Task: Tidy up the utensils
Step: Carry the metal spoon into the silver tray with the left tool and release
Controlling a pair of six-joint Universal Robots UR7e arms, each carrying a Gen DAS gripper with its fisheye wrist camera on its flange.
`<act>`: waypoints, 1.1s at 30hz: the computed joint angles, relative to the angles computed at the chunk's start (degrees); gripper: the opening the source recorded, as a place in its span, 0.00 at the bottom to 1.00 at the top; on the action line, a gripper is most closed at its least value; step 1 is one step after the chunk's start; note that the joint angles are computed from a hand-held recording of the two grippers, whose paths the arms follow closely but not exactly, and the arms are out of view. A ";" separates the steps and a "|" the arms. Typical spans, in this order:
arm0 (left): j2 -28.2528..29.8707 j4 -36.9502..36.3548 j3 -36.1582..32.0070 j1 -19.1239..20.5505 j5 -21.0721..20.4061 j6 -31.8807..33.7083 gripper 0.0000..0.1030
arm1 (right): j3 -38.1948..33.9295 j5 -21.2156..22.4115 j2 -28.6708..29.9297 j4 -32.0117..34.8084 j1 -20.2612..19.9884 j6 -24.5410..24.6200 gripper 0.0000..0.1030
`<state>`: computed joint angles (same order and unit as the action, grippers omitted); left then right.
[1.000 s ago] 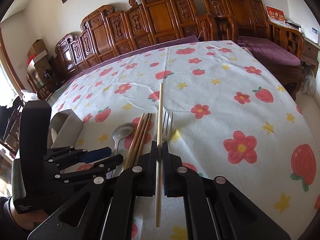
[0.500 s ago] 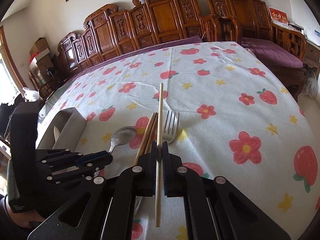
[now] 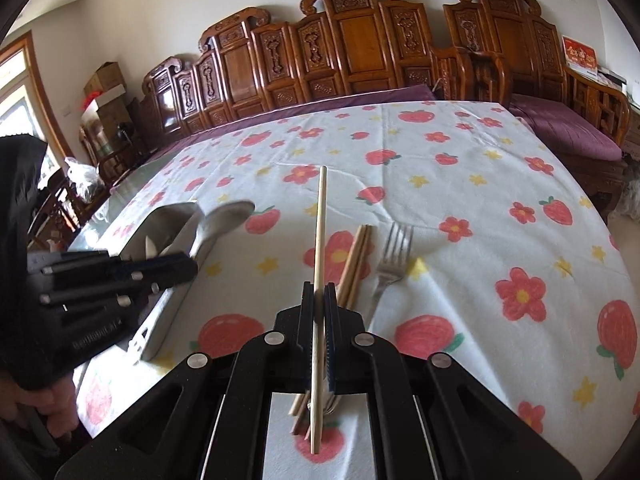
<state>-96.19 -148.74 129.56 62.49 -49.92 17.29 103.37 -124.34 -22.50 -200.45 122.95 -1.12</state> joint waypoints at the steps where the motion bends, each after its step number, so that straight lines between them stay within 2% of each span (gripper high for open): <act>1: -0.81 0.43 -0.03 -0.25 0.20 -0.05 0.05 | -0.09 0.05 0.18 0.29 0.40 0.04 0.06; 8: -5.53 3.29 -0.33 -1.33 1.88 -0.19 0.05 | -0.51 0.54 0.79 0.46 2.87 -0.31 0.06; 16: -7.98 3.77 -0.88 -0.75 3.11 0.62 0.05 | -1.39 1.37 1.40 0.88 4.04 -1.34 0.06; 25: -6.89 1.71 -1.35 3.99 3.40 2.64 0.05 | -1.86 0.85 1.93 1.82 3.03 -1.77 0.06; 33: -3.46 -2.51 -3.43 8.35 2.73 4.93 0.05 | -2.29 1.27 2.10 1.95 2.56 -2.30 0.06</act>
<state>-99.65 -151.25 126.13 70.84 -47.19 22.22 101.09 -123.07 -20.40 -198.50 125.51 -3.41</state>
